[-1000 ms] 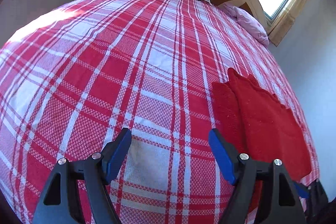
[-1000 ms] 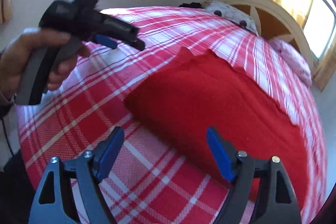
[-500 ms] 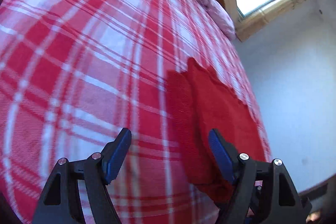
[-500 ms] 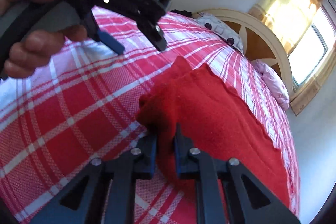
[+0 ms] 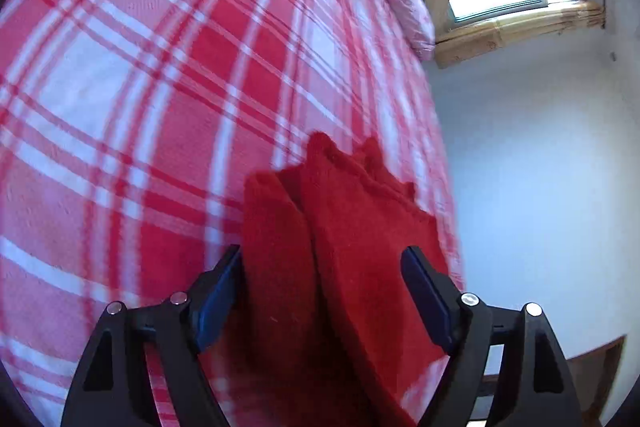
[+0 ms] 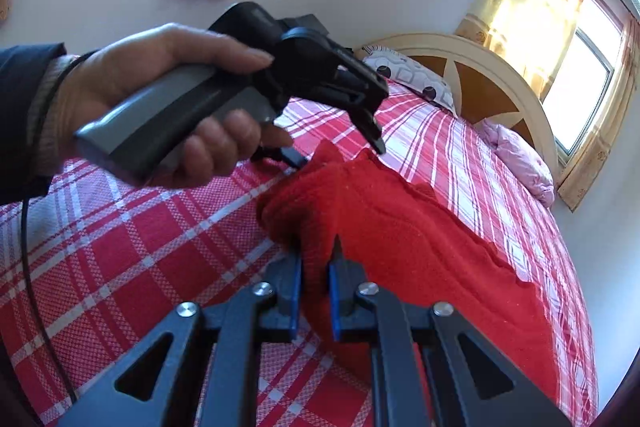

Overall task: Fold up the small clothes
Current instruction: 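Grasp the red sweater bundle with the right tool and lift it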

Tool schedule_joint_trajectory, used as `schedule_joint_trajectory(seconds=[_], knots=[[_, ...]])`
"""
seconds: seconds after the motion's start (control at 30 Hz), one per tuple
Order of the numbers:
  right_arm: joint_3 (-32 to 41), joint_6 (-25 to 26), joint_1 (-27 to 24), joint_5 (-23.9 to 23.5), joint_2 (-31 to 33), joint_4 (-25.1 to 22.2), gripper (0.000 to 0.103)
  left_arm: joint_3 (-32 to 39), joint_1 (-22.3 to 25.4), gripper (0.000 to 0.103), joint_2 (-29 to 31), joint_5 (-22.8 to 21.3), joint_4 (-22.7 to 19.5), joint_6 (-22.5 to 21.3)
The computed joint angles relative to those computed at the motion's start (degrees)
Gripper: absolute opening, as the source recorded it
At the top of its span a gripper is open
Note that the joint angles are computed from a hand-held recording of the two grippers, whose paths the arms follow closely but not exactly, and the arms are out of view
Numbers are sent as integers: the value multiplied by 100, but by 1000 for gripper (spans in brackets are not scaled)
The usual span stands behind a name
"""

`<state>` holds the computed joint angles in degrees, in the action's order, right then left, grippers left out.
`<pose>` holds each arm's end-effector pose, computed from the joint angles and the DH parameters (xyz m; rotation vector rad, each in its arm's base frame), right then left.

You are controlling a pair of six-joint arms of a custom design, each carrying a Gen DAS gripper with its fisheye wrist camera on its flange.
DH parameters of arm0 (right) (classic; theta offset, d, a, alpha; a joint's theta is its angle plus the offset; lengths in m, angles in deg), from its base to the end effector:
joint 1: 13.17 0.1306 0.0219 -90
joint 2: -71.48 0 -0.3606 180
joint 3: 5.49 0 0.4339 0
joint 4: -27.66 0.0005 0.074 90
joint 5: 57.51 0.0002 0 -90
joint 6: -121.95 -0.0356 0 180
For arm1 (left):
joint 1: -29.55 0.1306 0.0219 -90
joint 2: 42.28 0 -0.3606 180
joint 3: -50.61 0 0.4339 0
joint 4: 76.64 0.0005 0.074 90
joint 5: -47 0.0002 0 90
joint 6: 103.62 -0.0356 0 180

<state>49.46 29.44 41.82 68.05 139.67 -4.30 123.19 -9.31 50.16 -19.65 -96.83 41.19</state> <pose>0.2369 0.3013 0.2928 -0.7031 2.0760 -0.1801 0.4011 -0.3420 0.2747 -0.1108 2.5612 -1.2276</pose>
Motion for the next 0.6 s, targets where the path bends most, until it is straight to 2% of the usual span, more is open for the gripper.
schedule_joint_trajectory(seconds=[0.07,0.17,0.23,0.33,0.43,0.47,0.5,0.53,0.6], knots=[[-25,-5,-31,-77,-19,49,13,-125,50,80,-130,-133,24,-58],[-93,58,-74,-144,-81,151,13,-256,95,81,-140,-43,238,38],[-111,50,-69,-169,-82,185,13,-215,61,88,-90,9,265,-50],[-107,27,-87,-222,-74,168,13,106,-5,89,206,260,224,-302],[-98,97,-104,-207,-67,149,13,466,-99,89,431,-10,-151,-796],[-94,113,-121,-217,-60,148,13,544,-142,78,463,-136,-217,-918],[-93,120,-124,-214,-60,137,13,561,-156,60,463,-197,-234,-959],[-85,119,-118,-205,-54,123,13,604,-136,21,513,-134,-260,-963],[-60,123,-95,-175,-31,91,13,562,-111,17,532,-95,-134,-803]])
